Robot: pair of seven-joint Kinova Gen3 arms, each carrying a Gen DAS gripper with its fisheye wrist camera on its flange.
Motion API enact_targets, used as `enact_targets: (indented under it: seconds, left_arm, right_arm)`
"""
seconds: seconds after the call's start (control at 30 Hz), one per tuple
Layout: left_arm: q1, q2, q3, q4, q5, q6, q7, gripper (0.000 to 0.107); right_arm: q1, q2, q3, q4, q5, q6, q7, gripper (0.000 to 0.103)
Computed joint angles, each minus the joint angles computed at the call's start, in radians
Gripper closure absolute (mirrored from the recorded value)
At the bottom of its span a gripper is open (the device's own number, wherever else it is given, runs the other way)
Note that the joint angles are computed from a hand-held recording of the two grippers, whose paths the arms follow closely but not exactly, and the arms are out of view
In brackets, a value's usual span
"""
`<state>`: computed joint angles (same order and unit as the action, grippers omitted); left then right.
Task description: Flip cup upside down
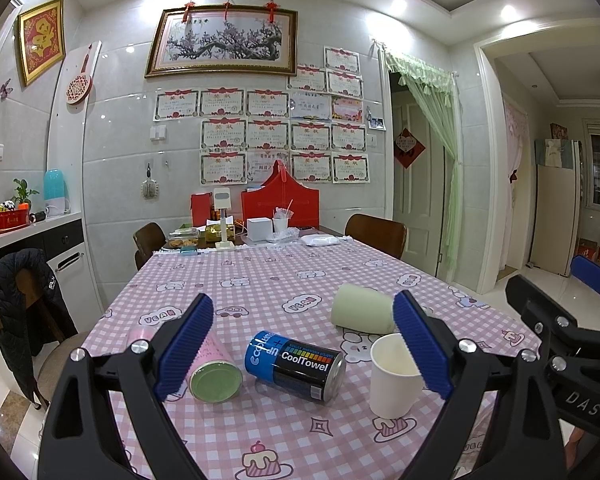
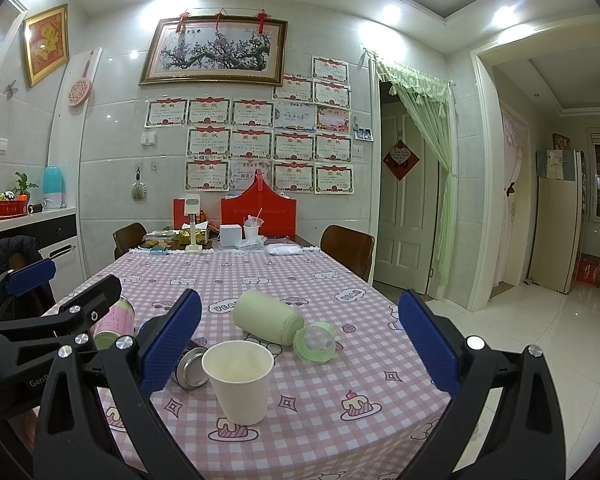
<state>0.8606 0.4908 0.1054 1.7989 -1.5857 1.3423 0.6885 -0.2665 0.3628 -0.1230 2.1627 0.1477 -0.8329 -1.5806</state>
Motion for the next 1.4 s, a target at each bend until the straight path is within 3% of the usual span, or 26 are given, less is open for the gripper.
enact_targets:
  seconds: [1.17,1.4]
  left_arm:
    - [0.001,-0.005,0.001,-0.009,0.026,0.004,-0.032,0.017]
    - [-0.022,-0.022,0.007,-0.003,0.059,-0.038,-0.06,0.017]
  right_arm:
    - [0.001,0.009,0.003,-0.005,0.003,0.009,0.006,0.008]
    - [-0.001,0.028,0.004,-0.037,0.003,0.052,0.011,0.008]
